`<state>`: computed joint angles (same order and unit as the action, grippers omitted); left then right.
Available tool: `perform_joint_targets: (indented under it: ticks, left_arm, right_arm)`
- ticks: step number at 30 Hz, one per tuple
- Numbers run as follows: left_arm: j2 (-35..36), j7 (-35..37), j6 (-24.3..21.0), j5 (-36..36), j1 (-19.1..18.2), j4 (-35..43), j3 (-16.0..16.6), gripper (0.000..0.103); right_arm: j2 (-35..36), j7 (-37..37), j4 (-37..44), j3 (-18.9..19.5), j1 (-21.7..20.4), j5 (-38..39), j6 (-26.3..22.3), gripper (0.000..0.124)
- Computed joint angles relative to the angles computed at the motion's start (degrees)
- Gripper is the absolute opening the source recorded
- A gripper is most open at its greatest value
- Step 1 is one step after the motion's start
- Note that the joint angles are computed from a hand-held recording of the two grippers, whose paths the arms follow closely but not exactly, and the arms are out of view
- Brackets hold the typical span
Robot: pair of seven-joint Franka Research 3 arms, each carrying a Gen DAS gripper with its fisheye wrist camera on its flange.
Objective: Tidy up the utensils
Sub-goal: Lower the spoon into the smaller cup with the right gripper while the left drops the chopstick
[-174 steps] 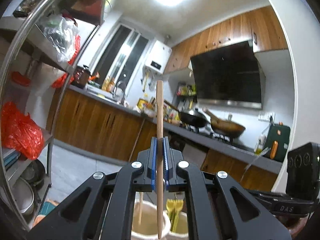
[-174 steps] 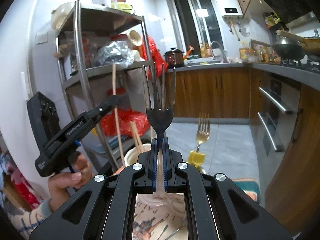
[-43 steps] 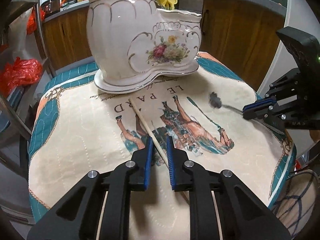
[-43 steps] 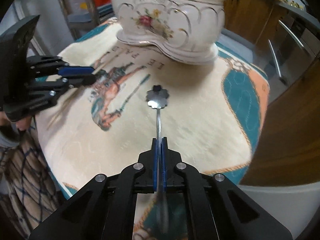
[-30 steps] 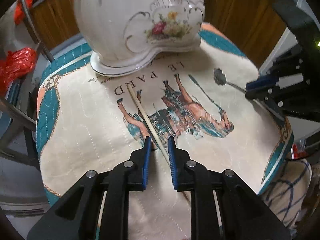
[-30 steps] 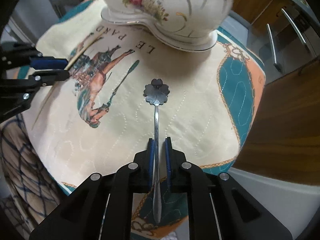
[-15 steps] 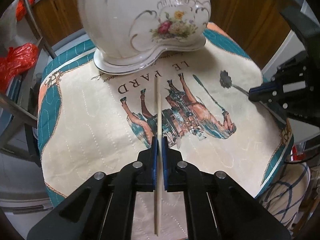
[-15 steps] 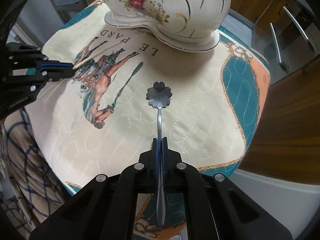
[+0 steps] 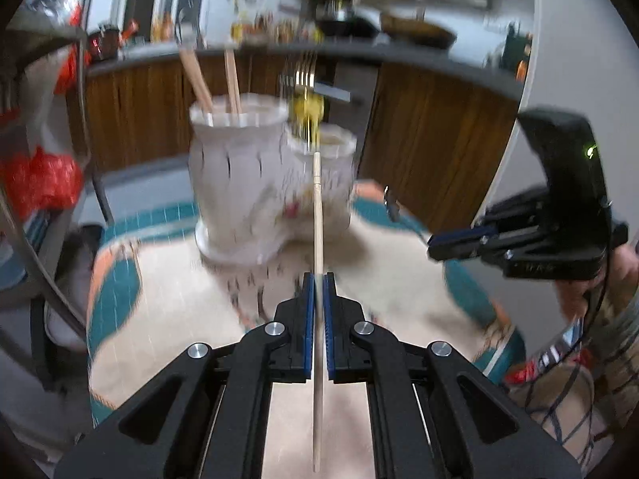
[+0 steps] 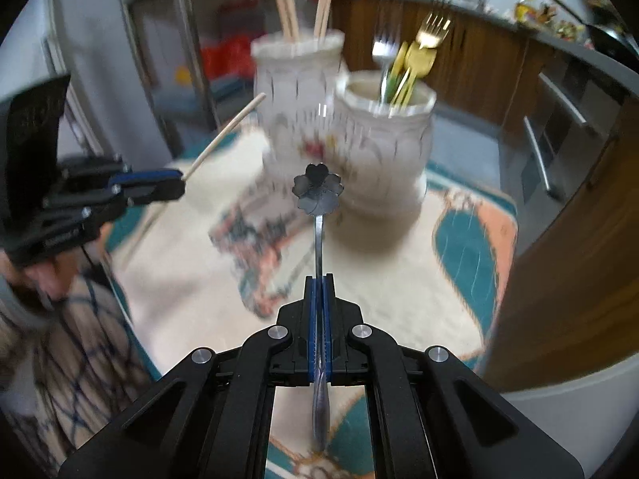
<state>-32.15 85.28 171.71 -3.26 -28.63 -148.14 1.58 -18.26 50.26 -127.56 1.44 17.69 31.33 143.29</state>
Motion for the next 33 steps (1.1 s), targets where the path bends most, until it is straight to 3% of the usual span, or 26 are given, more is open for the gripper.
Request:
perform_joint_targets:
  ticks: [4,6,10,14,18,21,23,25,29,33]
  left_arm:
    - [1.08,-4.68,8.03,0.18,2.13,-0.61,-1.63,0.004]
    - [2.50,-5.88,11.37,0.36,0.09,0.07,1.00,0.004]
    - [4.68,-8.49,16.01,2.39,-1.17,0.71,2.99,0.004]
    - [7.09,-11.58,21.29,4.78,3.84,2.30,-0.99,0.004]
    - [9.05,-14.21,26.46,6.67,6.97,3.99,-2.65,0.004]
    - [11.04,-16.48,30.34,8.54,8.44,5.35,-2.78,0.004]
    - [12.65,-16.47,32.06,7.84,12.22,6.48,-5.88,0.004]
    - [13.90,-17.47,33.20,8.54,14.20,7.29,-7.14,0.004]
    - [17.29,-22.56,34.62,12.43,15.37,10.26,-6.25,0.004]
    - [19.48,-22.01,36.17,11.90,19.79,12.86,-10.08,0.004]
  right_arm:
    - [-0.21,-5.13,-0.70,-2.33,2.64,9.72,5.05,0.004]
    - [-0.24,-7.14,-0.71,-2.66,3.53,13.50,6.45,0.004]
    - [0.44,-11.23,0.12,-3.13,4.92,19.91,8.95,0.004]
    - [1.24,-18.16,1.61,-4.34,6.82,30.78,11.59,0.004]
    - [2.99,-25.72,4.28,-4.41,7.25,42.51,14.49,0.004]
    - [4.98,-30.76,6.98,-4.19,6.30,50.47,13.82,0.004]
    - [6.81,-33.16,8.86,-3.79,5.19,54.48,12.66,0.004]
    - [7.99,-34.86,10.02,-2.86,3.94,57.04,12.33,0.004]
    - [10.98,-37.70,13.65,-0.99,1.82,61.90,13.41,0.004]
    - [13.42,-40.12,17.31,0.35,0.52,64.67,13.52,0.004]
